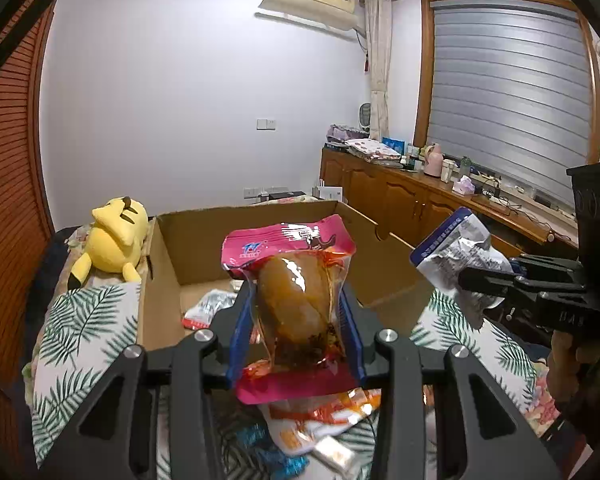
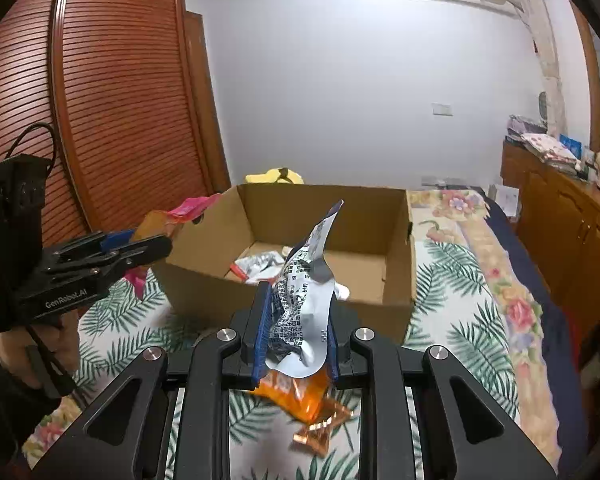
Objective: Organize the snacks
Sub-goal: 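Lift both held packs and carry them over the box, then lower both packs into the box and open both tools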
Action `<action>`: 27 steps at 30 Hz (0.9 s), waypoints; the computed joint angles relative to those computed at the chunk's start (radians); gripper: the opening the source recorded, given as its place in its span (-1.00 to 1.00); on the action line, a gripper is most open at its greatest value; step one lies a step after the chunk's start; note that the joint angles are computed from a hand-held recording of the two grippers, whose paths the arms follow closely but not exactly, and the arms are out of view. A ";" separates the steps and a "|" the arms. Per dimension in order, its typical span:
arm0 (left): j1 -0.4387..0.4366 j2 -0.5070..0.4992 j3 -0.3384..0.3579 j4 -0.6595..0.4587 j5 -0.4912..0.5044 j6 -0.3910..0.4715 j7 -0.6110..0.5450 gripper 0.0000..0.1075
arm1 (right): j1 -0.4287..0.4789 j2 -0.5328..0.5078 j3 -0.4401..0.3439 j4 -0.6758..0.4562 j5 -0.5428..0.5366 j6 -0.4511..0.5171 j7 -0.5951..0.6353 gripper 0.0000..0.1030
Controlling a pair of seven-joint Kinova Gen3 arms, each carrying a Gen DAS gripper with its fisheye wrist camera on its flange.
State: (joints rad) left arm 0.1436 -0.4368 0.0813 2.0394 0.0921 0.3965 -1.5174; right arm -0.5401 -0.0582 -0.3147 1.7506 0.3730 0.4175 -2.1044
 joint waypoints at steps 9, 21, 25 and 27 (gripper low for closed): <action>0.087 0.131 -0.117 -0.034 0.069 -0.098 -0.084 -0.28 | -0.046 0.114 0.056 -0.098 0.022 -0.013 0.034 -0.60; 0.107 0.251 -0.192 -0.053 0.223 -0.119 -0.258 -0.27 | -0.084 0.250 0.134 -0.209 -0.112 -0.010 0.165 -0.60; 0.078 0.274 -0.170 -0.053 0.249 -0.122 -0.281 -0.26 | -0.086 0.269 0.146 -0.216 -0.151 -0.010 0.188 -0.60; 0.051 0.277 -0.144 -0.048 0.243 -0.129 -0.272 -0.26 | -0.089 0.279 0.153 -0.223 -0.160 -0.005 0.192 -0.59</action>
